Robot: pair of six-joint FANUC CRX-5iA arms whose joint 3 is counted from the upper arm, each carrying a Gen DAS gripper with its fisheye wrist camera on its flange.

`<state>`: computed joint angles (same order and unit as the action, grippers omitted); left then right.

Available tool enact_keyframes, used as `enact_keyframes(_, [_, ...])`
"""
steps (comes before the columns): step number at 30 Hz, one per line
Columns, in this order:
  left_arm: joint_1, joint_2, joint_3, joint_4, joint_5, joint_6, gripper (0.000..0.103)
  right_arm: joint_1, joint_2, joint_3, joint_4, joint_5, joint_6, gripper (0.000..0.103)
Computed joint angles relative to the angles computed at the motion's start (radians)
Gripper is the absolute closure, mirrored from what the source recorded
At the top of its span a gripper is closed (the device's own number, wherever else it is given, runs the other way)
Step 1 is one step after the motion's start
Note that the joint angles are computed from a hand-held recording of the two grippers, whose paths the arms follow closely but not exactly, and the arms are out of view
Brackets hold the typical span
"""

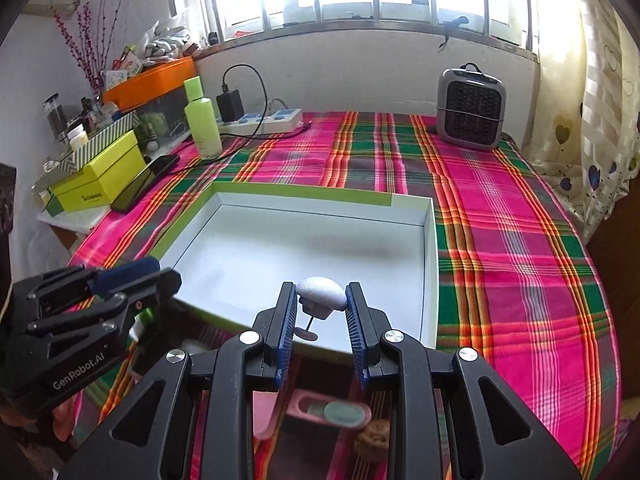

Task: Organize objects
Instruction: 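Carry the white knob with the right gripper over the open box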

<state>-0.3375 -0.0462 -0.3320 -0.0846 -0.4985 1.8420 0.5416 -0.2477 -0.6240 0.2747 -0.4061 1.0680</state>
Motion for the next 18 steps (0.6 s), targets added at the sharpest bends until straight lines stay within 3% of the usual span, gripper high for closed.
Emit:
enact_keyframes(5, [0.009, -0.004, -0.013, 0.027, 0.016, -0.026, 0.078, -0.001, 0.006, 0.000, 0.014, 0.016, 0.000, 0.077])
enact_keyframes(10, [0.038, -0.043, -0.062, 0.100, 0.037, -0.078, 0.077, -0.006, 0.005, 0.014, -0.063, 0.003, 0.068, 0.077])
enact_keyframes(15, [0.078, -0.088, -0.132, 0.179, 0.038, -0.146, 0.067, -0.001, -0.022, 0.001, -0.094, 0.001, 0.096, 0.077])
enact_keyframes(18, [0.089, -0.108, -0.146, 0.151, 0.018, -0.112, 0.064, 0.008, -0.040, -0.013, -0.097, 0.001, 0.099, 0.077])
